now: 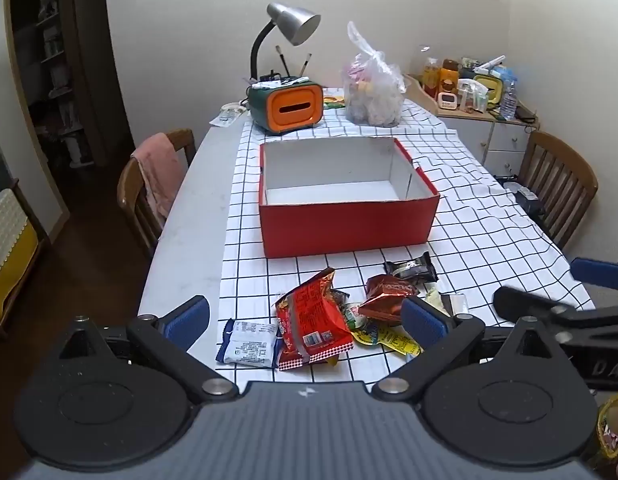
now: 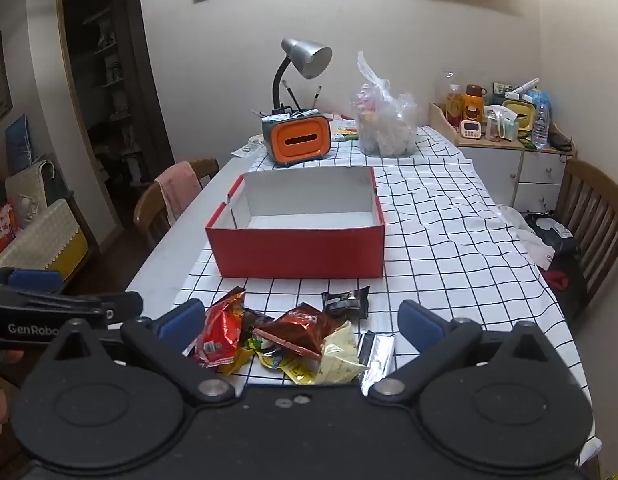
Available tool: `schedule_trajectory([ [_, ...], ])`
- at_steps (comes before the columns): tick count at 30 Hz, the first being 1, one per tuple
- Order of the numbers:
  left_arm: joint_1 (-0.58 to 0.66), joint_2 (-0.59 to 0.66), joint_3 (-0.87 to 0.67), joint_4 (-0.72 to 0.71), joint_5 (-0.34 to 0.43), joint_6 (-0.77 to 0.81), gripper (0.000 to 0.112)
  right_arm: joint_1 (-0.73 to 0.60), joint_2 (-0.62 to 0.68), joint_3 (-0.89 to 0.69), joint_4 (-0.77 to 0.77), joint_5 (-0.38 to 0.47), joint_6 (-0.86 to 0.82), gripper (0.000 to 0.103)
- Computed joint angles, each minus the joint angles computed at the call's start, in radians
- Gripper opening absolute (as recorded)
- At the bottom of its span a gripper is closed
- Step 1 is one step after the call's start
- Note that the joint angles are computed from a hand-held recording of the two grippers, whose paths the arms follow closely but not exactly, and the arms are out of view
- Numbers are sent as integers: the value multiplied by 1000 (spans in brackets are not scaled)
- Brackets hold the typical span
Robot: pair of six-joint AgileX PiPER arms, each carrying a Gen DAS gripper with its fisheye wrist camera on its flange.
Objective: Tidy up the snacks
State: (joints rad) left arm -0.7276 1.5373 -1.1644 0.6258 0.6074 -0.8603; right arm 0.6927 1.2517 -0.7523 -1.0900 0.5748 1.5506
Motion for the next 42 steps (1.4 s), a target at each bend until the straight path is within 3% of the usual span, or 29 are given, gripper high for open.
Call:
schedule_trajectory([
  [6, -21, -35, 54, 96, -14, -82, 103, 51, -5, -18, 32, 60, -29, 103],
  [11, 5, -42, 38, 29, -9, -12, 103, 73, 20, -39, 34, 76, -4, 103],
  [42, -3, -53, 51, 26, 12, -18, 103, 155, 40, -69, 13, 186, 18, 103],
])
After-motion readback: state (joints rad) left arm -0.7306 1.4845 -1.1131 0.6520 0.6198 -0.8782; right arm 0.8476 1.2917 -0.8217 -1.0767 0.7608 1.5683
